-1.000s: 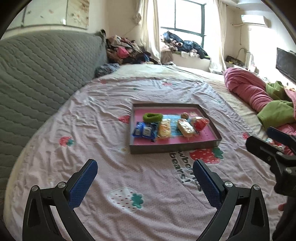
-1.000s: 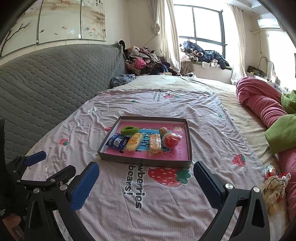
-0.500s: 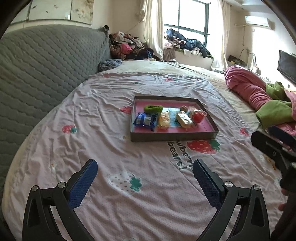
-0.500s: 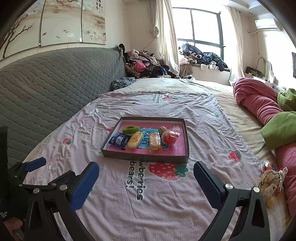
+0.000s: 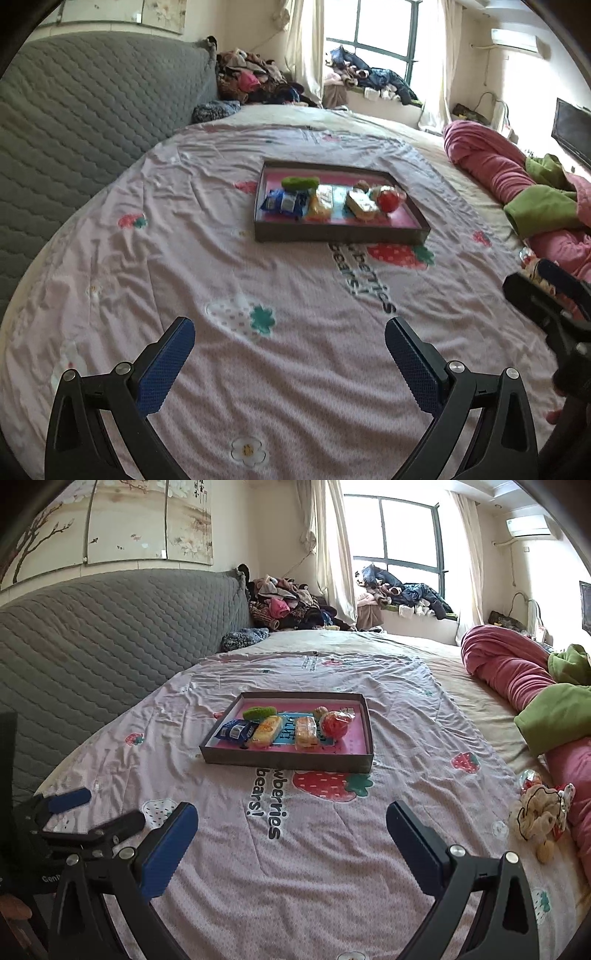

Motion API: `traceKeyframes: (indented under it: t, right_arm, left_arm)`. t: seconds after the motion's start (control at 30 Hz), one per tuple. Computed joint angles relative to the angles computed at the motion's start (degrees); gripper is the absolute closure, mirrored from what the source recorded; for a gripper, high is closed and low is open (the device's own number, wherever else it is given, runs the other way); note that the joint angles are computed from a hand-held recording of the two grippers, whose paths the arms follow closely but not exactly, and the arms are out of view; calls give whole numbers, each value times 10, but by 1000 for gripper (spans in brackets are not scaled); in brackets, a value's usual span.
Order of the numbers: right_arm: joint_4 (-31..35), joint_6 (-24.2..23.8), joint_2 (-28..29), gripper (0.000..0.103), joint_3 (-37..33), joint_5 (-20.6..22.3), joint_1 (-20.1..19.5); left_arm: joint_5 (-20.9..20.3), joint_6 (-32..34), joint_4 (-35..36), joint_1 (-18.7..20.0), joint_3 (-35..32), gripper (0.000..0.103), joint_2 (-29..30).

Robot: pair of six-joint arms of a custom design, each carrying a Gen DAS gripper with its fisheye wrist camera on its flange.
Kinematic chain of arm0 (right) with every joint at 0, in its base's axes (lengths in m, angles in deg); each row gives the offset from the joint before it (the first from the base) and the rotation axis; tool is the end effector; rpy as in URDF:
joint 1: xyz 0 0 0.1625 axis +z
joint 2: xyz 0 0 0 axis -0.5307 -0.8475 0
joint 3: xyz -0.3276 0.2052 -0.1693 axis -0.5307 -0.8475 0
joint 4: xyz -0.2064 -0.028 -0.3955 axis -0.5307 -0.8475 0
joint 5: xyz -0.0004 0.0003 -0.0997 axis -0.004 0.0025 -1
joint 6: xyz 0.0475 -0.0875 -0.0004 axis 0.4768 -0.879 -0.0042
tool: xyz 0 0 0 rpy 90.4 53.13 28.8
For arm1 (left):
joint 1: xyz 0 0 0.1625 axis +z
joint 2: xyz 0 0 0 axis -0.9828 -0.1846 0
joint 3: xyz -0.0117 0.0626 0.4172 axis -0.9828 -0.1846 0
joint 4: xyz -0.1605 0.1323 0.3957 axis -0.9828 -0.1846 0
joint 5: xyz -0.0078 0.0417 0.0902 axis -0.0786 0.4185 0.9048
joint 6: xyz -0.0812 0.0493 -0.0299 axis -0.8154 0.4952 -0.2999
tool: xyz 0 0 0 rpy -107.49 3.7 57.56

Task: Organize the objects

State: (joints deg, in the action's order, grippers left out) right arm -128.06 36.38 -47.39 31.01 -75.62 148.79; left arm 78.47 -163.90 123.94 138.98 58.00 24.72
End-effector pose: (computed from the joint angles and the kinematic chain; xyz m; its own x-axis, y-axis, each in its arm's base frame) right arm 0.3991 -0.6558 0.0396 -0.7723 0.0576 0.6327 -0.5017 0.5556 -0.6630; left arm -0.1175 -0.6276 0.3016 -0.7279 -0.1447 -0.6703 0.4170 0.6826 -0.6002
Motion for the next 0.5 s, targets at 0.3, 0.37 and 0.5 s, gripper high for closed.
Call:
traceKeyframes:
  t: [0.3,0.37,0.5]
  right_arm:
    - [-20,-10,-1,0,10,-8,3]
    - [-21,-12,-1,0,11,-12,3]
    - [-17,-13,-1,0,13,-25,3]
  left_arm:
    - [0,8,-15,-1,19,1,-14]
    - [4,12,-28,-3,26,1,-21]
    - [-25,3,-23,-8,17,1,-12]
